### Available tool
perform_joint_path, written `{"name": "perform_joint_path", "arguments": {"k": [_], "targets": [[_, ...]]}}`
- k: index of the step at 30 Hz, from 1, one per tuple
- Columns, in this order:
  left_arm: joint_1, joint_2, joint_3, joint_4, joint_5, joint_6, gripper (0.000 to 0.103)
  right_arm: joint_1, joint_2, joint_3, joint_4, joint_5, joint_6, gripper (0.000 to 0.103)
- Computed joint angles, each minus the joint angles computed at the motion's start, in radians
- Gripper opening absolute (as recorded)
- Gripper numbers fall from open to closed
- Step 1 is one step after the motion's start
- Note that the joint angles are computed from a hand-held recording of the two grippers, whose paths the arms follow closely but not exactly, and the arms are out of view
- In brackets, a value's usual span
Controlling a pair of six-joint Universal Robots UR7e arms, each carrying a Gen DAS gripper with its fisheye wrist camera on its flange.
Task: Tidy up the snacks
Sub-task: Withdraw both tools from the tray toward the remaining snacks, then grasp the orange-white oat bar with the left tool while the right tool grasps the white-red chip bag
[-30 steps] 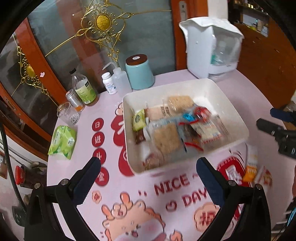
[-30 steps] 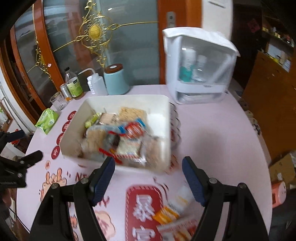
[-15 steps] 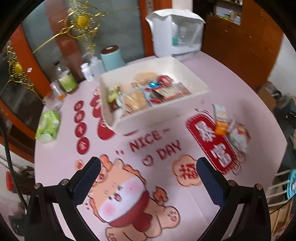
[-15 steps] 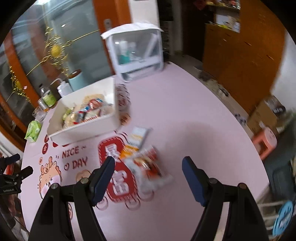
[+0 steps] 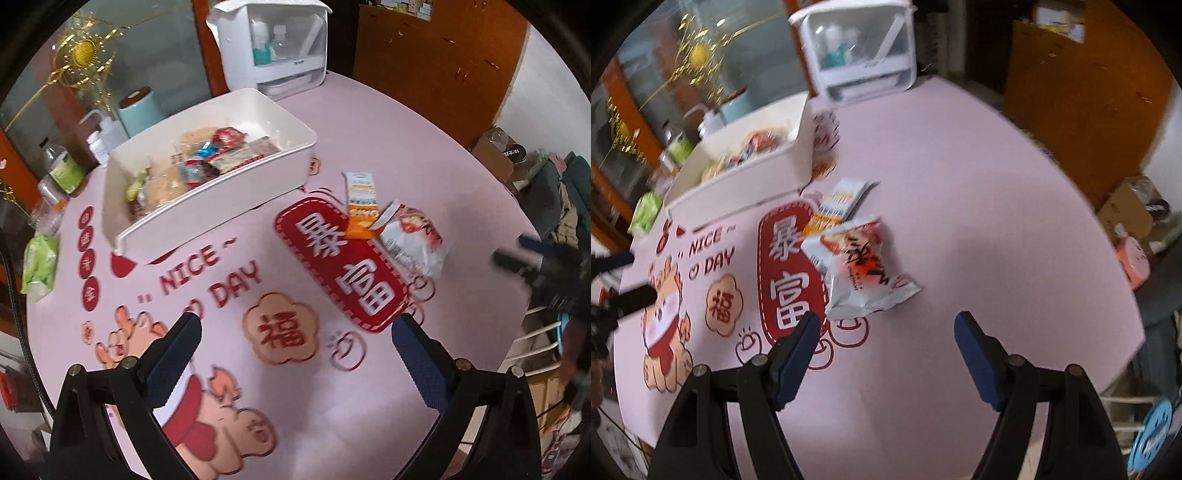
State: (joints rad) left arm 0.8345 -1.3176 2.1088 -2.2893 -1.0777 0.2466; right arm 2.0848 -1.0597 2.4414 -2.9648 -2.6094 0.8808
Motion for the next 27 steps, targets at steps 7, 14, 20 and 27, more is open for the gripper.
{"name": "perform_joint_path", "arguments": {"k": [7, 14, 20, 27], "targets": [[-0.032, 0.172, -0.055, -0.051, 0.052, -0.122, 0.103, -0.17, 0.089, 0.0, -0.384, 0.134, -0.436, 0.076], [-0.037, 0.305, -0.127, -0.064, 0.105, -0.229, 0.103, -0.314, 0.105, -0.043, -0.392, 0.279, -0.602, 0.076], [-0.047, 0.389, -0.169, -0.069, 0.121, -0.244, 0.103, -0.345, 0.106, 0.0, -0.491, 0.344, -0.661, 0.068], [-0.064, 0.487, -0.206, -0.081, 0.121, -0.226, 0.102, -0.374, 0.018, 0.097, -0.52, 0.362, -0.625, 0.064]]}}
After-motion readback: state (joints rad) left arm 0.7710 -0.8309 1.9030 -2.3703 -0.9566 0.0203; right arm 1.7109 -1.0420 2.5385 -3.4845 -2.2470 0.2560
